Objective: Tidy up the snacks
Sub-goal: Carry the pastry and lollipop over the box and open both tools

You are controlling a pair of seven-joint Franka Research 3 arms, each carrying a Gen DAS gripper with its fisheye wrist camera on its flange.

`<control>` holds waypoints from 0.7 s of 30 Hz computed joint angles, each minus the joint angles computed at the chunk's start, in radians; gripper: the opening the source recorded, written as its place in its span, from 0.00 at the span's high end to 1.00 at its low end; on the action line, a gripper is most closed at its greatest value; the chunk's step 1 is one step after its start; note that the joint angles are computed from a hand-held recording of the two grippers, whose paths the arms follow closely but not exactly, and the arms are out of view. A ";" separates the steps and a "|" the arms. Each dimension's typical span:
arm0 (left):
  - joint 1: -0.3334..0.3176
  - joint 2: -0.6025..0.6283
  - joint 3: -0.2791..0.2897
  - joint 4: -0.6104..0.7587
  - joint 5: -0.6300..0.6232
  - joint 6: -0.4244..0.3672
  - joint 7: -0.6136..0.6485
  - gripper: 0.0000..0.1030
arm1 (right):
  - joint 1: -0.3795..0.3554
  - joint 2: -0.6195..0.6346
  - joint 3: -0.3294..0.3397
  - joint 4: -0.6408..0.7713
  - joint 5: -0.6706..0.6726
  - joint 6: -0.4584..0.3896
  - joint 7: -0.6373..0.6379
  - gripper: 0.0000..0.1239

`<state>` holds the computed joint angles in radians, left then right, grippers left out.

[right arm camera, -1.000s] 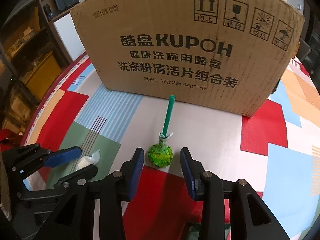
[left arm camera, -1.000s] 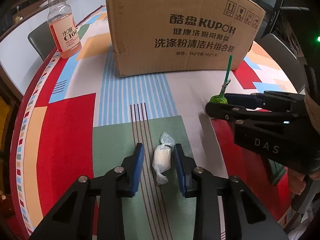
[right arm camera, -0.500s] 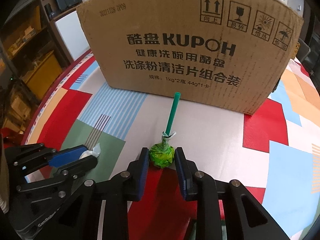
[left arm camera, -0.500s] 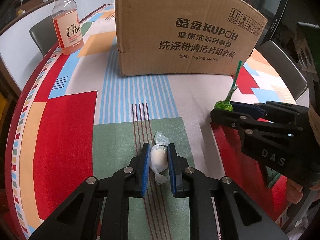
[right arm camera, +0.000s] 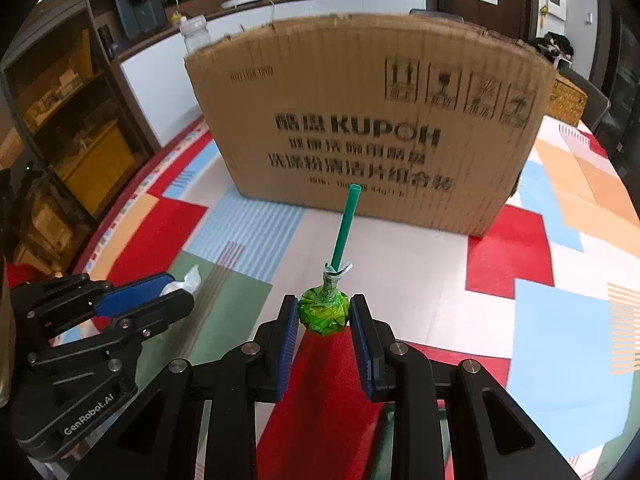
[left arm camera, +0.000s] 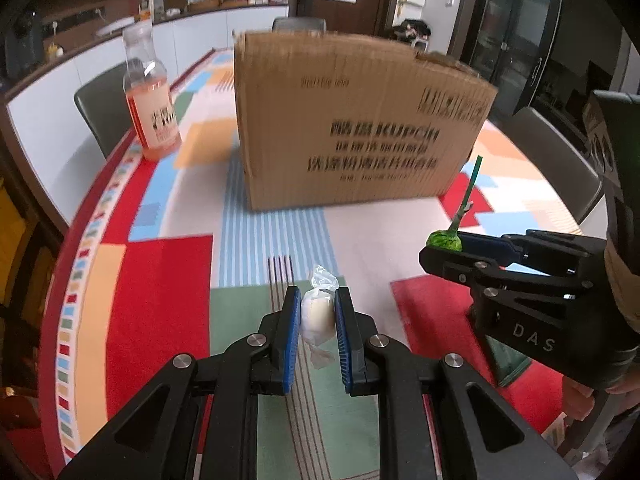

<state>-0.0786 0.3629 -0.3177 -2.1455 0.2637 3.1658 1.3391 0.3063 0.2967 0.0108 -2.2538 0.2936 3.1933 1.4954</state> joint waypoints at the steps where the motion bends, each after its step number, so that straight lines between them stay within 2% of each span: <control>1: 0.003 -0.009 -0.003 -0.007 0.000 0.010 0.000 0.82 | 0.002 -0.011 -0.001 -0.009 0.001 0.009 0.000 0.78; 6: -0.044 -0.062 0.047 -0.038 0.029 0.067 -0.028 0.82 | 0.054 -0.057 -0.053 -0.047 -0.001 0.062 0.009 0.78; 8: -0.062 -0.070 0.068 -0.038 0.043 0.081 -0.038 0.82 | 0.109 -0.080 -0.107 -0.065 0.006 0.086 0.010 0.78; 12: -0.137 -0.095 0.150 -0.042 0.068 0.112 -0.066 0.82 | 0.226 -0.104 -0.214 -0.079 0.052 0.118 -0.023 0.78; 17: -0.190 -0.114 0.206 -0.038 0.080 0.143 -0.081 0.82 | 0.250 -0.131 -0.224 -0.082 0.121 0.153 -0.088 0.78; 21: -0.274 -0.126 0.289 -0.027 0.061 0.171 -0.066 0.82 | 0.259 -0.149 -0.222 -0.082 0.183 0.180 -0.147 0.78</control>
